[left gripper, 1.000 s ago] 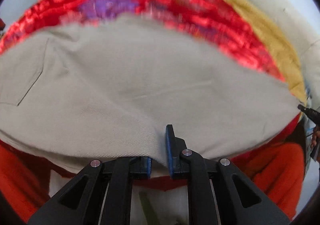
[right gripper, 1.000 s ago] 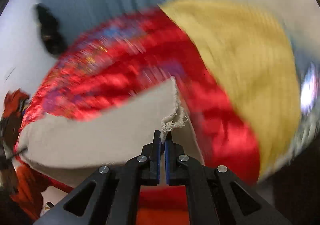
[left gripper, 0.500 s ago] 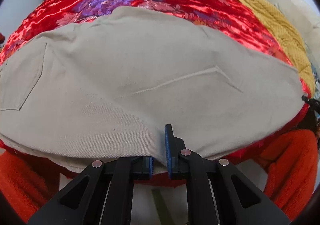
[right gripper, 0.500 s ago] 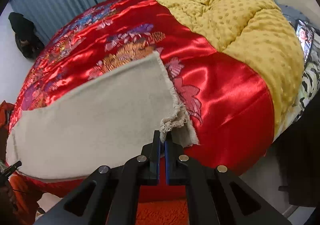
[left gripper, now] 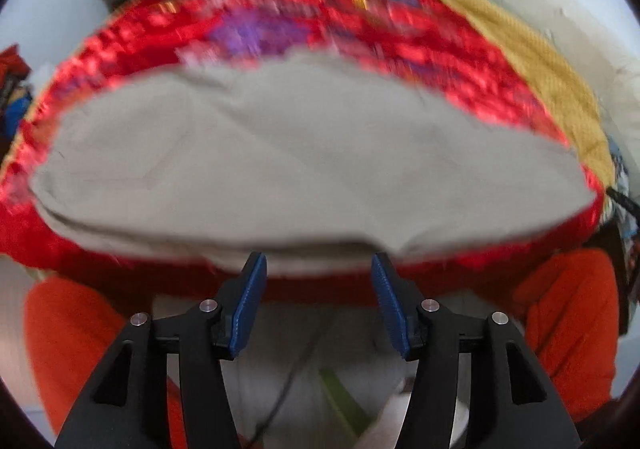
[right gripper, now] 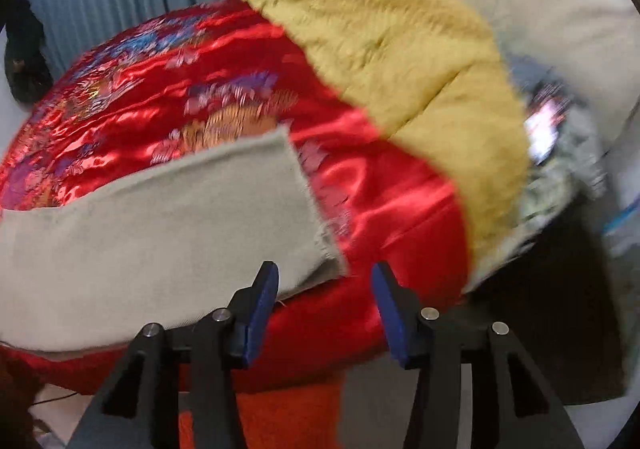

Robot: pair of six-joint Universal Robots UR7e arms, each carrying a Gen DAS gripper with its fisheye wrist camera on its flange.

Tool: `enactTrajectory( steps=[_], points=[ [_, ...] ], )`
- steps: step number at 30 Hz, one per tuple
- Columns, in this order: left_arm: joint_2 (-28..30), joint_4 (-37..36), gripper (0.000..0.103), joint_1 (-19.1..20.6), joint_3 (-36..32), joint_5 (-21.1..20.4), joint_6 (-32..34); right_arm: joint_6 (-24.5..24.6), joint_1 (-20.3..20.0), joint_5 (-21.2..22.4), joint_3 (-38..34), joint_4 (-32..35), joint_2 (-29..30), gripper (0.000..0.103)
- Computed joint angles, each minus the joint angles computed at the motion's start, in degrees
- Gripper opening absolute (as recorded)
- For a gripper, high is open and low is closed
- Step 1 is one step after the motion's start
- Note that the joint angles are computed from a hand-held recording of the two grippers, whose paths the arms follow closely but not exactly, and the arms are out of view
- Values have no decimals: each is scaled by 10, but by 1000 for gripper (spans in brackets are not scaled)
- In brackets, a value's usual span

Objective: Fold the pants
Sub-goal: 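Withdraw both open tools from the folded trousers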

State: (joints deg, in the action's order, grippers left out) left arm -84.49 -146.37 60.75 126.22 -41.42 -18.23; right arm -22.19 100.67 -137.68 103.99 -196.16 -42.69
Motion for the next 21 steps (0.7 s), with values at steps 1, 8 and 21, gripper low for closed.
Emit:
enactTrajectory(
  steps=[1,8,21],
  points=[
    [12,-34,65,-1,-4,12,26,-4,13,8,3,-11,1,50],
    [138,-87,26,64,-78,18,121,74,71,182,-44,28,74,62],
    [109,-154,17,65,0,1,155,68,68,157,-110,97,210,68]
  ],
)
